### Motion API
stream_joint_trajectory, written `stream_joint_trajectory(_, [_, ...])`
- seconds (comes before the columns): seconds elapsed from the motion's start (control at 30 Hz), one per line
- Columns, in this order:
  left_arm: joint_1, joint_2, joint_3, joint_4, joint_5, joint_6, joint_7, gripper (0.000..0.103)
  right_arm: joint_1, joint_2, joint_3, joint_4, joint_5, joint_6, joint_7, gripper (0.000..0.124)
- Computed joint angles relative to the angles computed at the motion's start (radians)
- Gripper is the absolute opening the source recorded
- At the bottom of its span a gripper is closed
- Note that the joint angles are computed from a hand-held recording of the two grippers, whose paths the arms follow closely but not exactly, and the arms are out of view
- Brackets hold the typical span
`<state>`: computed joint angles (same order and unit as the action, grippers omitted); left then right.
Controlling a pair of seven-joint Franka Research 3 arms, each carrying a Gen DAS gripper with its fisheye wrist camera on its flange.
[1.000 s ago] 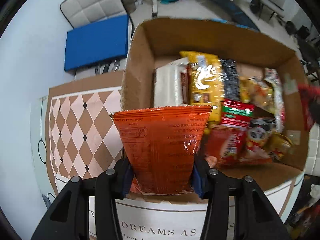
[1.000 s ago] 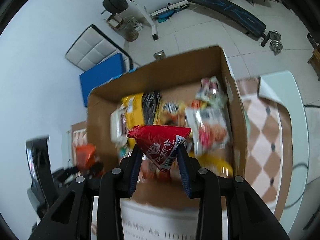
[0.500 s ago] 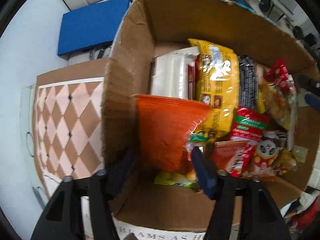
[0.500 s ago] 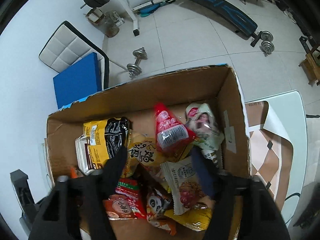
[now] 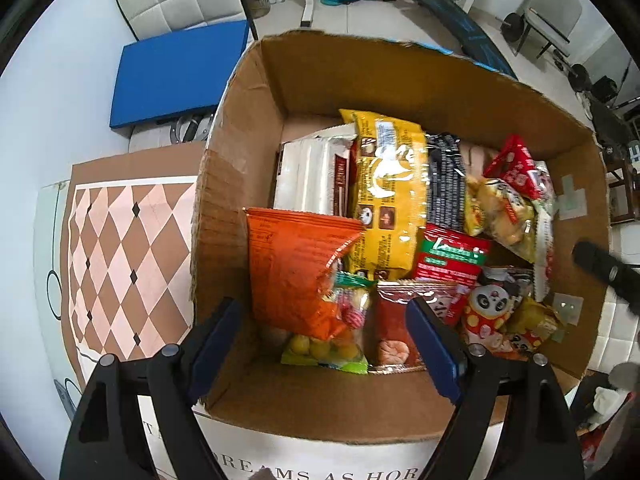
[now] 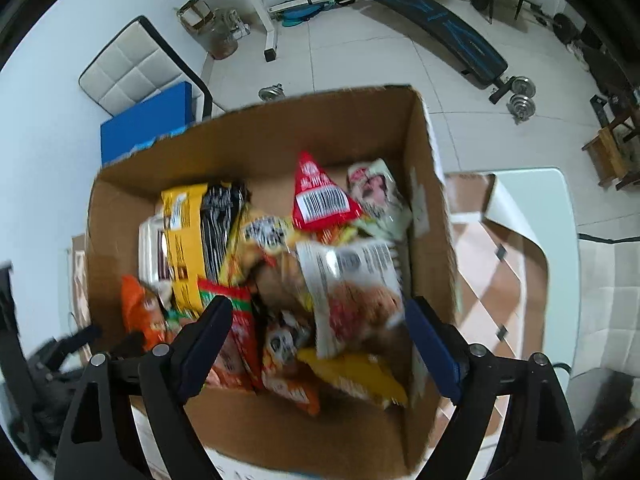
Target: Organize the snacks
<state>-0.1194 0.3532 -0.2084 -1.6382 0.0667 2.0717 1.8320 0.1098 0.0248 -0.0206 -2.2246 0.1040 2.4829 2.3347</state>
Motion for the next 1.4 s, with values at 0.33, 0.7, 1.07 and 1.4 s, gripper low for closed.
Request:
stream_joint_trajectory(0.33, [0.017,-0.148,-0.006,-0.163,-0.071,0.086,0.068,0.084,0.023,-0.132,0.048,-0.104,-0.088,-0.068,0.131,0.094])
stream_joint_trajectory(0.7, [0.019,-0.308,0.015,-0.279,-0.19,0.122,0.159,0.084,0.02,-0.266,0.106,-0.153,-0.168,-0.138,0.247,0.095])
stream_joint_trajectory(1.07, [-0.016,-0.597,0.105,-0.482,-0.338,0.169,0.31,0.084,0.045,-0.491,0.227,-0.182,-0.276,-0.293,0.408,0.095])
stream_joint_trajectory(1.4, [-0.049,-0.818,0.215,-0.591,-0.399,0.107,0.391,0.084,0.105,-0.669,0.346,-0.177,-0.276,-0.448,0.531,0.095])
